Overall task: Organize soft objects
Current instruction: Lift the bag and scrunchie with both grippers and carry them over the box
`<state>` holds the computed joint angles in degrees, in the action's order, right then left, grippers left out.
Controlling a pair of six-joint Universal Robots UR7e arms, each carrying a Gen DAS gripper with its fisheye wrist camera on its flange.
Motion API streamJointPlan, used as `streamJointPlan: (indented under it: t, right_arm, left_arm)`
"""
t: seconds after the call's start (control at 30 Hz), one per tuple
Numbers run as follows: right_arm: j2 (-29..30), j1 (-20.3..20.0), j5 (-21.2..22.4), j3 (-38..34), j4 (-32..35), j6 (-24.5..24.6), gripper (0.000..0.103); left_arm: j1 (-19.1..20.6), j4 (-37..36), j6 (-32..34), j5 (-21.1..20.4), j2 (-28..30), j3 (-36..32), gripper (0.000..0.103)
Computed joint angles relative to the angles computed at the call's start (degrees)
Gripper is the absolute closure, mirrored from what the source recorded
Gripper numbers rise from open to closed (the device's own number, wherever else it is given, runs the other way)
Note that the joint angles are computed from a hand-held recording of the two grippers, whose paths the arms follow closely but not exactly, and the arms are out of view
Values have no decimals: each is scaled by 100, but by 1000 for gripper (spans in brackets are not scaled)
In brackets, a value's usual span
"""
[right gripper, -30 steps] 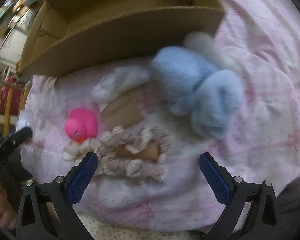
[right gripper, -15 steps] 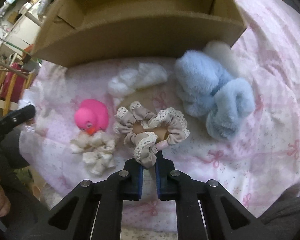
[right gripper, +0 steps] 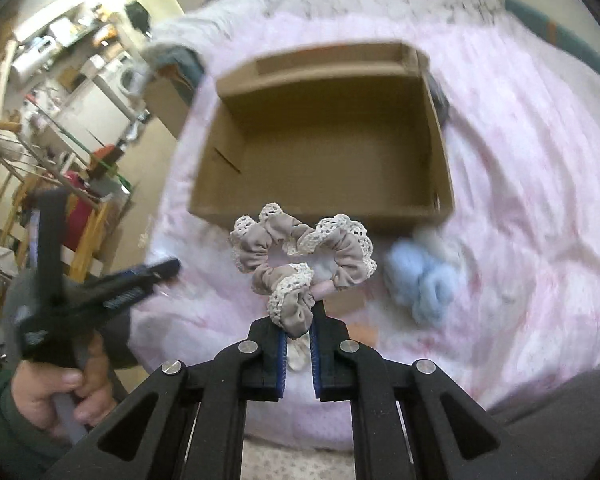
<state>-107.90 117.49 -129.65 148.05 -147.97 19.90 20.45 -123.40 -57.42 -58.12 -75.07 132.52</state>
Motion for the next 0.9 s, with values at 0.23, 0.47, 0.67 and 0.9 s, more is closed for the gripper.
streamJointPlan:
  t: [0.23, 0.47, 0.67, 0.9]
  right_arm:
    - [-347, -176, 475, 12, -490, -774, 92]
    - [-782, -234, 635, -96, -670, -1310, 92]
    - [-983, -557, 673, -138, -694, -1467, 92]
    - [-781, -1283, 924, -105, -1140, -1713, 92]
  left_arm:
    - [-404, 1010, -456, 381, -195, -531, 78]
    - [-545, 1222, -333, 597, 17, -1044, 78]
    - [-511, 527, 428, 682, 438, -1157, 78]
    - [-222, -87, 1220, 659, 904, -1310, 78]
